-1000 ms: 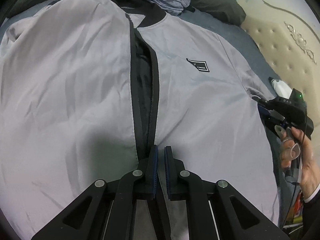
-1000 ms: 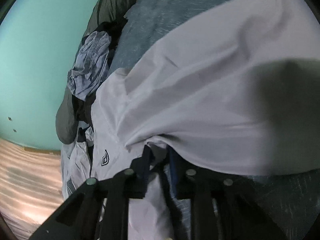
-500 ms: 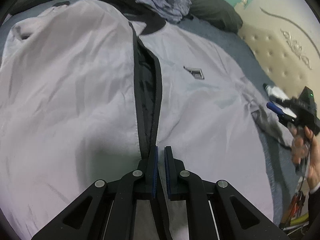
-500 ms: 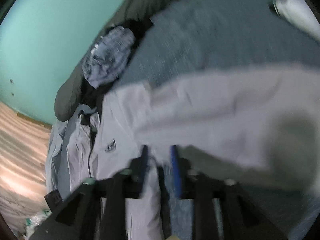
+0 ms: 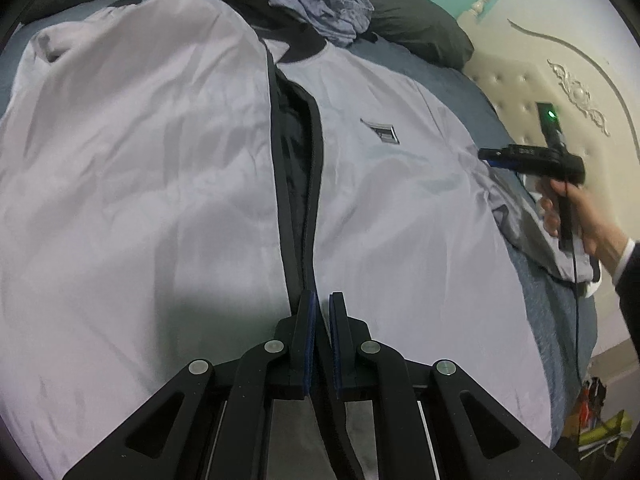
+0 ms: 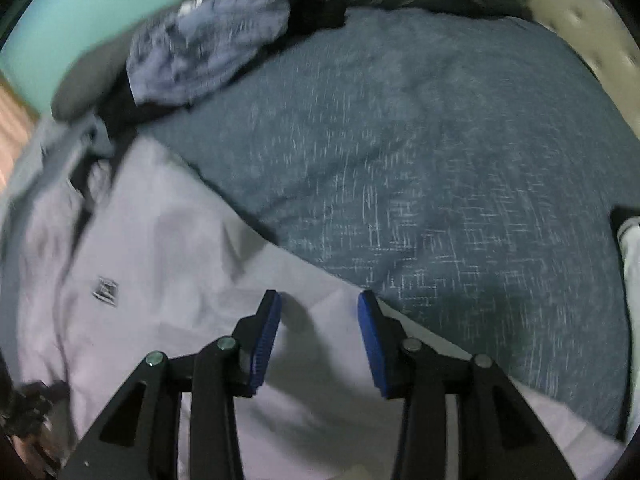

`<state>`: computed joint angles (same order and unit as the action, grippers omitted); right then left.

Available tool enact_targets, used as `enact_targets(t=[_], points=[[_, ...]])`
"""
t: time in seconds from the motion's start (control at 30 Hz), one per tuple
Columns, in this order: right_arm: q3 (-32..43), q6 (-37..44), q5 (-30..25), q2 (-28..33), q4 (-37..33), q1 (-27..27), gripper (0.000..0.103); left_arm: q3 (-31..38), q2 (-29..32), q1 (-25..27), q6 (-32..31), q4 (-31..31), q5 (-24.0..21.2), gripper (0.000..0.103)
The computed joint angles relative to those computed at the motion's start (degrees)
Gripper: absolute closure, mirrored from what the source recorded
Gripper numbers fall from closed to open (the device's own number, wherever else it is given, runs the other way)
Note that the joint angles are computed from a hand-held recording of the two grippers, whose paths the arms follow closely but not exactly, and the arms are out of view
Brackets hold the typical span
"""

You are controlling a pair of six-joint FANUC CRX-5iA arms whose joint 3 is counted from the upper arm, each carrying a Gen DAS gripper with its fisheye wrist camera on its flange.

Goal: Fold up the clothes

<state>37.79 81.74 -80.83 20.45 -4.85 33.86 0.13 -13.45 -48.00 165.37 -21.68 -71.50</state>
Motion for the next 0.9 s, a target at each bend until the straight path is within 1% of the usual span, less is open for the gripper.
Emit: enact_targets(t=[0.07,0.1,0.13,0.17,0.2,0.23,0.3,0.4,0.47,0.57,0.67,0.77,0.8,0.87,0.9], points=[[0.14,1.61,-0.50,0.83,1.14,0.32,0.062,-0.39,0.12,-0.28,-0.01,0.10,0.39,0.095],[0.16,2.38,-0.67,1.19,1.65,0.46,0.065,-0.39,0.24,-0.37,-0.13,0.10,0.44,0.094],[-0.26,2.94,-0.05,0.95,0.86,0.09,0.074,-0.29,0.35,-0.47,-0.18,-0.01,0.36,0.094],[-0.72,3.50,0.57,0.69,0.09,-0.27,0.079,-0.30,0.34,-0.57,-0.13,-0.10,0.33,0.094],[-1.46,3.83,1.35,0.28,-0.02,-0.39,0.089,-0.30,0.33,-0.67,-0.07,-0.19,0.30,0.093],[-2.57,4.01,2.44,-0.35,0.33,-0.36,0.096,-0.31,0.31,-0.76,-0.02,-0.28,0.27,0.092],[-4.31,4.45,4.38,-1.60,0.07,-0.60,0.101,-0.38,0.29,-0.86,0.03,-0.38,0.27,0.092],[-6.17,4.61,7.17,-3.25,-0.31,-0.96,0.102,-0.53,0.23,-0.92,-0.04,-0.45,0.31,0.092],[-6.38,5.06,7.85,-3.72,-1.04,-1.43,0.102,-0.85,-0.06,-0.96,0.07,-0.46,0.46,0.092],[-5.22,5.43,7.28,-3.62,-2.33,-2.24,0.102,-1.36,-0.31,-0.81,0.27,-0.33,1.07,0.092],[-6.48,4.06,10.15,-4.46,-1.22,-2.06,0.102,-1.42,-0.32,-1.21,0.62,-0.60,0.96,0.092],[-4.86,2.62,7.94,-3.25,-2.21,-2.27,0.102,-1.82,-0.65,-1.26,0.96,-0.52,1.29,0.092],[-3.75,2.35,5.72,-2.20,-1.68,-2.10,0.102,-1.94,-0.77,-1.27,1.07,-0.49,1.41,0.092],[-3.55,2.02,4.58,-1.50,-0.18,-1.41,0.102,-2.11,-0.92,-1.29,1.18,-0.47,1.51,0.092],[-2.40,1.32,3.68,-0.99,-1.83,-2.00,0.102,-2.09,-0.88,-1.34,1.20,-0.50,1.46,0.092]])
